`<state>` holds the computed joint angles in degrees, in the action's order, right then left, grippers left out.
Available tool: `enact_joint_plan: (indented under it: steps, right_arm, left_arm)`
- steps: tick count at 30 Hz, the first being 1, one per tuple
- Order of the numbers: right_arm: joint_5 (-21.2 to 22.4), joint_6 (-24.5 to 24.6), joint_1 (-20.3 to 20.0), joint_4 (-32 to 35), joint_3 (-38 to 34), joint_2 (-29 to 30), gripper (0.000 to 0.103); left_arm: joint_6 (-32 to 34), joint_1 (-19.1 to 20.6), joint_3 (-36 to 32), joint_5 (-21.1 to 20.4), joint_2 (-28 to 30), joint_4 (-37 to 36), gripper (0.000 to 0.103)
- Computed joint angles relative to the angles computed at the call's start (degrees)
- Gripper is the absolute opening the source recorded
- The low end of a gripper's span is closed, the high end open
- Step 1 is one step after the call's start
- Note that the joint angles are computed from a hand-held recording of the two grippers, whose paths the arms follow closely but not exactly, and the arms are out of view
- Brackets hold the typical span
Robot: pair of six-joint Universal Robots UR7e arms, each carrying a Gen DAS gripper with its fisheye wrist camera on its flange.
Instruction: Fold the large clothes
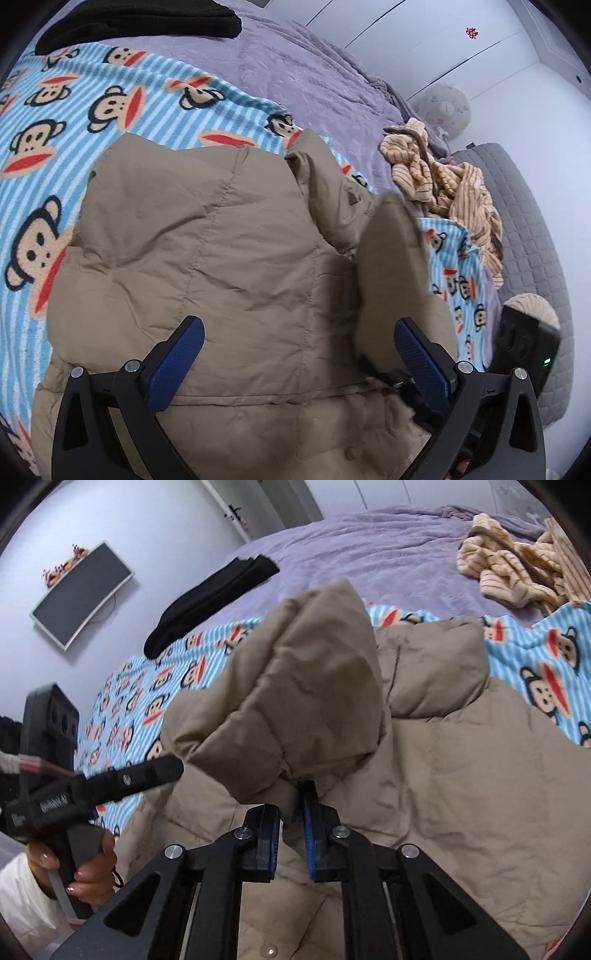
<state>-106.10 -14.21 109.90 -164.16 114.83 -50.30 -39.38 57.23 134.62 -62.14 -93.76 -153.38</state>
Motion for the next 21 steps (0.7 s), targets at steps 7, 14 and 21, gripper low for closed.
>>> enact_joint_plan:
  steps: [7,14,21]
  right_arm:
    - [-1.3,1.5,0.2,7.3,0.5,0.9,0.060]
    - [-3.8,5.3,-4.1,6.0,8.5,-11.5,0.058]
    - [-12.4,6.9,-9.8,9.3,15.4,-21.4,0.026]
  left_arm:
    - [2.1,2.4,-1.5,-6.9,2.9,-2.6,0.103]
    - [2.3,4.7,-4.7,-7.2,9.5,-0.3,0.076]
    - [0.7,3.2,-5.9,-6.3,12.3,-1.4,0.013]
